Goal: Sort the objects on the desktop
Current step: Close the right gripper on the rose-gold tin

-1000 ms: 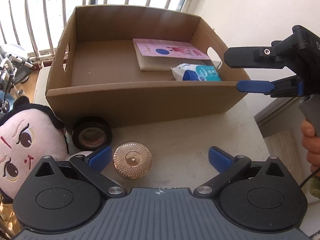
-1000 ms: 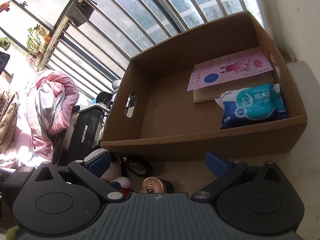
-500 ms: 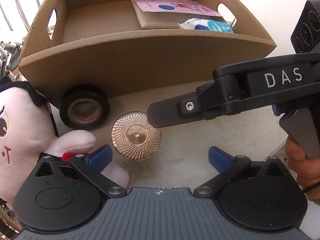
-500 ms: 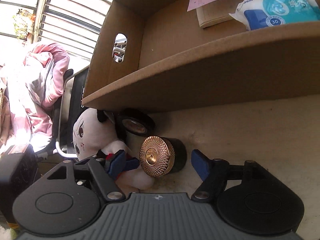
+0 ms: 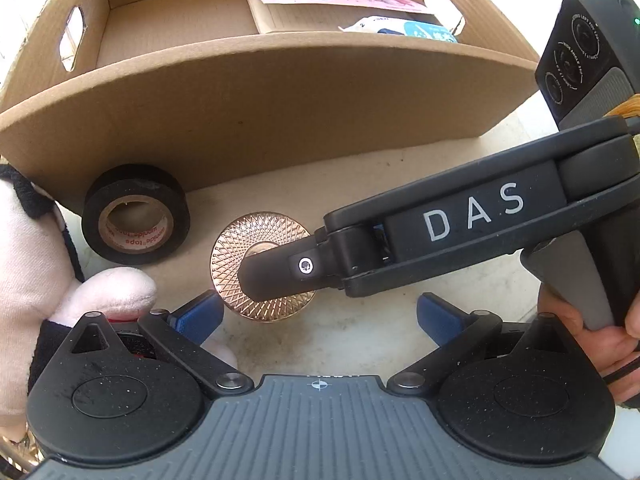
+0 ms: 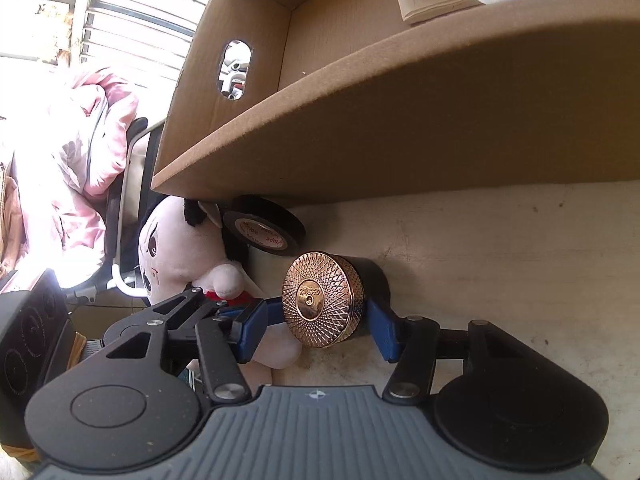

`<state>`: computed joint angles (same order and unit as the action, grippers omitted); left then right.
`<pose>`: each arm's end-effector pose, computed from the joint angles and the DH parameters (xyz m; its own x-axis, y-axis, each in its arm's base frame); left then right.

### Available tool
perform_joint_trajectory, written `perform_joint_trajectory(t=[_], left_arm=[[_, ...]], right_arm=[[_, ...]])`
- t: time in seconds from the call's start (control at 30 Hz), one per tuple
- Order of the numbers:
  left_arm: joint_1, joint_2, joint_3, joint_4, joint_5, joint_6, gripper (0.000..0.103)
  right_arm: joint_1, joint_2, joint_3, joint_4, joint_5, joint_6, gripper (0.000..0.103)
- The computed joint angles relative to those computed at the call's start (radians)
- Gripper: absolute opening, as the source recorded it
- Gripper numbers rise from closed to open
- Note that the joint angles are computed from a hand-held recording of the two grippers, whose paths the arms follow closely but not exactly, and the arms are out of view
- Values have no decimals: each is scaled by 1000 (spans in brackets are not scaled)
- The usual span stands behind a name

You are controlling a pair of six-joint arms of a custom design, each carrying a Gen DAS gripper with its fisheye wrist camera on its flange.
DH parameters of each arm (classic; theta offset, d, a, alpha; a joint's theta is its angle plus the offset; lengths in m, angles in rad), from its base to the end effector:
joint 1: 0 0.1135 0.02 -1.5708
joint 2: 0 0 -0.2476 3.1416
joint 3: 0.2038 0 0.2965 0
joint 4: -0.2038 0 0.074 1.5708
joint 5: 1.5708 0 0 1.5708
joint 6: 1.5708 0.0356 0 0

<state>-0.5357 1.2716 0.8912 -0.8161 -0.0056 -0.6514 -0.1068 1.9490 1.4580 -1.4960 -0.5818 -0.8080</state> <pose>0.2400 -0.1422 0.1960 -0.9449 -0.1442 -0.2939 -0.0807 0.9727 -0.2175 0.3539 -0.0183 0.1647 -0.8524 -0.5160 -0.0840 -0.4432 0.6281 0.6395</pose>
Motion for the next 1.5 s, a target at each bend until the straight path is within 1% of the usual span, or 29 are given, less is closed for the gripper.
perform_joint_trajectory(t=[0.17, 0.33, 0.47, 0.57, 0.77, 0.9, 0.97, 1.03, 1.2, 1.27, 1.3, 1.33, 1.4, 1.43, 1.5], left_arm=[[0, 31, 16, 48, 37, 29, 103], [-34, 73, 39, 104, 70, 56, 103], [-68, 111, 61, 152, 85, 60, 103], [-90, 125, 67, 178, 75, 65, 103], [-117, 94, 34, 196, 13, 76, 103], [-95, 112, 38, 189, 24, 84, 102], [-105, 121, 38, 183, 14, 56, 101], [-104, 129, 36, 186, 11, 53, 99], [-127, 156, 53, 179, -47, 85, 95], [-138, 167, 60, 176, -62, 98, 89], [-143, 172, 63, 175, -68, 103, 83], [-147, 177, 66, 175, -72, 107, 79], [-159, 179, 66, 182, -90, 110, 77], [-165, 180, 66, 185, -100, 111, 74], [-174, 181, 68, 190, -120, 110, 72]], right_arm=[[-50, 20, 51, -21, 25, -7, 59], [-107, 31, 100, -31, 60, -19, 59], [-145, 38, 129, -27, 58, -22, 59], [-158, 23, 125, -4, 53, -23, 59], [-143, -40, 87, 43, 61, -97, 59], [-119, -53, 74, 58, 76, -102, 60], [-104, -57, 71, 62, 93, -103, 61], [-89, -64, 65, 67, 112, -106, 62], [-54, -77, 47, 85, 173, -89, 62], [-41, -77, 43, 87, 198, -76, 62], [-35, -77, 41, 90, 212, -68, 62], [-28, -77, 38, 93, 225, -59, 62], [-20, -76, 36, 96, 236, -52, 62], [-14, -79, 31, 103, 247, -47, 62], [-3, -86, 23, 117, 263, -40, 63]])
